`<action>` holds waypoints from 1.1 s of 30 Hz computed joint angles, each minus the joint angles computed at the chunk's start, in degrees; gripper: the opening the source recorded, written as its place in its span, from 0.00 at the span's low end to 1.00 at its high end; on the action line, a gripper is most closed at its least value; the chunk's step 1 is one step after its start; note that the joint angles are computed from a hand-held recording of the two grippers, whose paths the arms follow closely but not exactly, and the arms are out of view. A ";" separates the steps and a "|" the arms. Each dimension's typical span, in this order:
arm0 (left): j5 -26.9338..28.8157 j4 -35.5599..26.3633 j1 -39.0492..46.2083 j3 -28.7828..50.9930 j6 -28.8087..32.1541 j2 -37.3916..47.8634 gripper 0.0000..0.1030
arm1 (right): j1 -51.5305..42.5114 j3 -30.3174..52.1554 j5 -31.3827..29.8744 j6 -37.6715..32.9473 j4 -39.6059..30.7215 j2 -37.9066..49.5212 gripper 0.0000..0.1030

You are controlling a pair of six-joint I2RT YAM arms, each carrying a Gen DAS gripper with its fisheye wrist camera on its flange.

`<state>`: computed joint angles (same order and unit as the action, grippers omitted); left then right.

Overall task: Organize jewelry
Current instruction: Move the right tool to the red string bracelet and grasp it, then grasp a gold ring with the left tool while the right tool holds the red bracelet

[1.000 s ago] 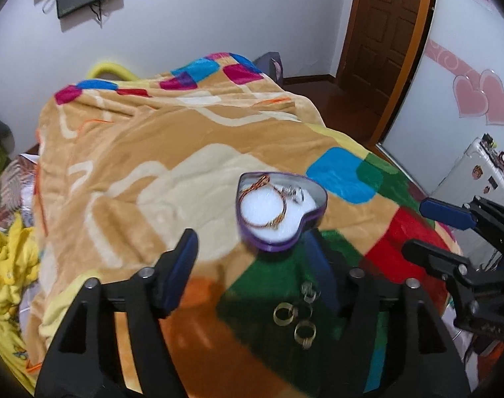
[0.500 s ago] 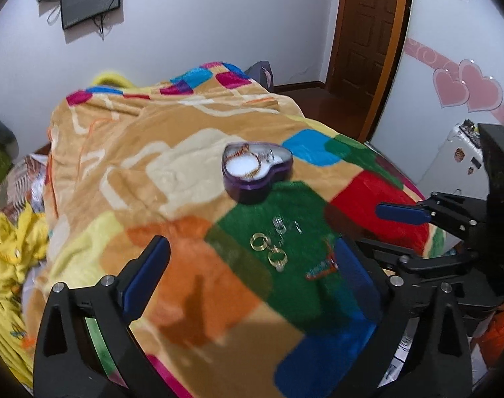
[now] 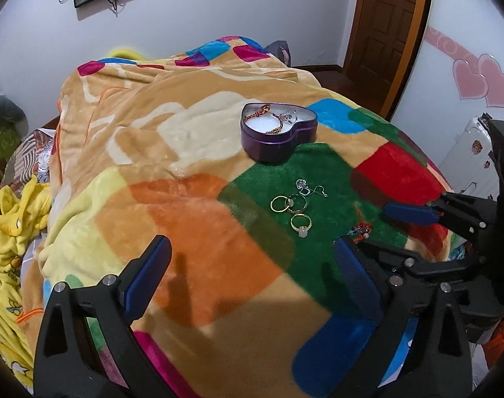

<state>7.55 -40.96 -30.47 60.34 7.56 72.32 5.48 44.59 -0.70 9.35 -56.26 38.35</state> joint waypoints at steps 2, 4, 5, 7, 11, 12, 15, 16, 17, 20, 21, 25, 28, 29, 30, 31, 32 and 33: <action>-0.03 0.25 -0.34 0.17 0.27 0.76 0.86 | -0.19 -0.85 -0.70 -0.38 0.88 0.39 0.47; 0.87 0.16 -0.32 0.56 0.47 1.84 0.77 | -0.67 -1.43 -2.01 -1.02 1.42 1.07 0.46; 1.39 0.10 -0.29 0.79 0.50 2.36 0.75 | -0.54 -1.89 -2.13 -0.94 1.93 0.99 0.46; 2.01 0.18 -0.51 1.06 0.50 3.34 0.69 | -0.08 -2.67 -2.06 -1.09 2.78 0.55 0.40; 2.92 0.04 -1.42 1.71 0.99 5.53 0.54 | -1.23 -2.94 -4.13 -2.76 3.34 0.39 0.24; 3.40 -0.21 -1.57 2.00 1.10 6.20 0.50 | -1.83 -3.06 -4.77 -3.29 3.56 0.33 0.21; 4.55 -0.60 -1.88 2.66 0.79 7.89 0.41 | -4.24 -3.30 -7.40 -4.44 4.02 0.15 0.10; 5.07 -0.74 -1.99 2.89 0.76 8.45 0.36 | -5.38 -3.40 -8.40 -4.72 4.02 -0.12 0.09; 5.33 -0.95 -2.16 3.12 0.83 8.92 0.34 | -6.46 -3.47 -9.28 -5.01 3.96 -0.40 0.08; 5.46 -0.81 -3.03 3.53 0.68 10.20 0.28 | -8.08 -3.47 -9.82 -5.25 3.91 -0.73 0.07; 5.55 -0.86 -3.24 3.64 0.70 10.51 0.25 | -8.51 -3.35 -9.92 -5.35 3.87 -0.77 0.07; 4.51 0.47 -4.53 3.09 0.49 11.09 0.14 | -11.87 -2.54 -11.34 -6.48 3.45 -0.81 0.07; 3.66 1.55 -5.01 2.36 0.27 10.37 0.14 | -13.83 -1.85 -12.19 -7.21 3.15 -0.75 0.07; 3.34 1.75 -5.13 2.25 0.21 10.14 0.13 | -14.20 -1.58 -12.25 -7.28 3.01 -0.85 0.07; 2.97 1.82 -5.25 2.10 0.15 9.66 0.10 | -14.83 -1.32 -12.57 -7.64 2.94 -0.75 0.07; 2.96 1.70 -5.20 2.15 0.18 9.46 0.05 | -14.91 -1.06 -12.44 -7.65 2.90 -0.75 0.07; 3.10 1.34 -5.03 2.38 0.13 9.16 0.05 | -14.95 -0.69 -12.28 -7.60 2.89 -0.72 0.07; 3.34 1.17 -4.76 2.59 0.09 8.97 0.05 | -15.25 -0.40 -12.42 -7.75 2.94 -0.55 0.07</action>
<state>10.89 -39.78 -35.22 62.93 7.65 81.29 -9.77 44.19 -13.12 1.60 -53.32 37.80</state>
